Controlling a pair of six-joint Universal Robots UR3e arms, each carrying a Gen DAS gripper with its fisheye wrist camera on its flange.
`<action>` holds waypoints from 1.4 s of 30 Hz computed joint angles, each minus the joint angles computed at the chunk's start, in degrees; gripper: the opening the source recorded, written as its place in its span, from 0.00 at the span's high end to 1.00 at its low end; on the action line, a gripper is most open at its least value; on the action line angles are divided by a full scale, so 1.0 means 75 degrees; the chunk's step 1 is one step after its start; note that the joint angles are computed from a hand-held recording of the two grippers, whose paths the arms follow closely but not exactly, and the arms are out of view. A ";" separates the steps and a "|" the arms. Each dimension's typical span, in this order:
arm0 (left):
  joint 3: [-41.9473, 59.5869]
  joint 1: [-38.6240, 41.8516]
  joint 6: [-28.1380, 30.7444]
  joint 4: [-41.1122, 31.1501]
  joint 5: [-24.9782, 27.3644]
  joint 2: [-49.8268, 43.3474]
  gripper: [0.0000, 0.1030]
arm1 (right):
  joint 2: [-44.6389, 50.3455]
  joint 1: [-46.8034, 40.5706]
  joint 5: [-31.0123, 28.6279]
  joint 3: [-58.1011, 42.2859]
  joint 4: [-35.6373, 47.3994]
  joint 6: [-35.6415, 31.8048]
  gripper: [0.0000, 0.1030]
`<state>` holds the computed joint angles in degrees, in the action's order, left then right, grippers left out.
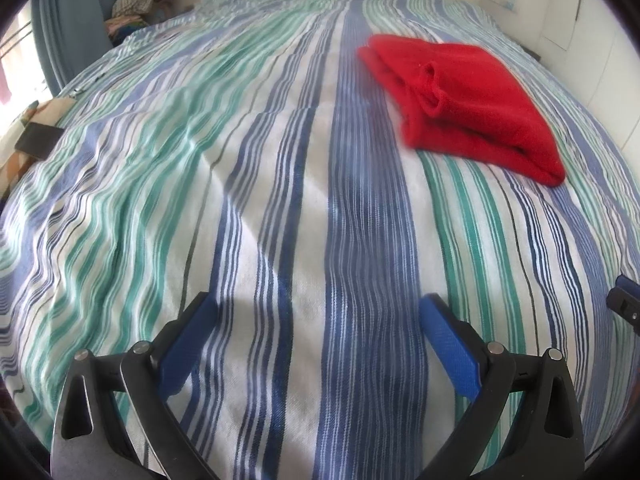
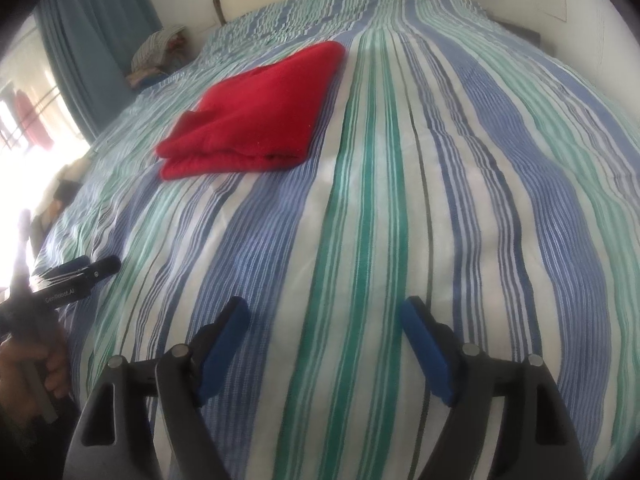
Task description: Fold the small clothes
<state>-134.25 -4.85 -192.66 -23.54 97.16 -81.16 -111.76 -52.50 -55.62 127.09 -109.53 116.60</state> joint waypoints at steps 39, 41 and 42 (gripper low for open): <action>0.9116 0.0027 0.0229 -0.3829 -0.1657 -0.5211 0.27 | 0.7721 0.4924 -0.0259 -1.0497 -0.0841 0.4360 0.45; 0.7538 -0.0219 0.0191 -0.3081 -0.0768 -0.4538 0.27 | 0.7663 0.4941 -0.1384 -1.0229 -0.0609 0.4350 0.12; 0.6777 -0.0329 0.0274 -0.2701 -0.0450 -0.4170 0.27 | 0.7344 0.4855 -0.1915 -0.9614 -0.0829 0.4202 0.12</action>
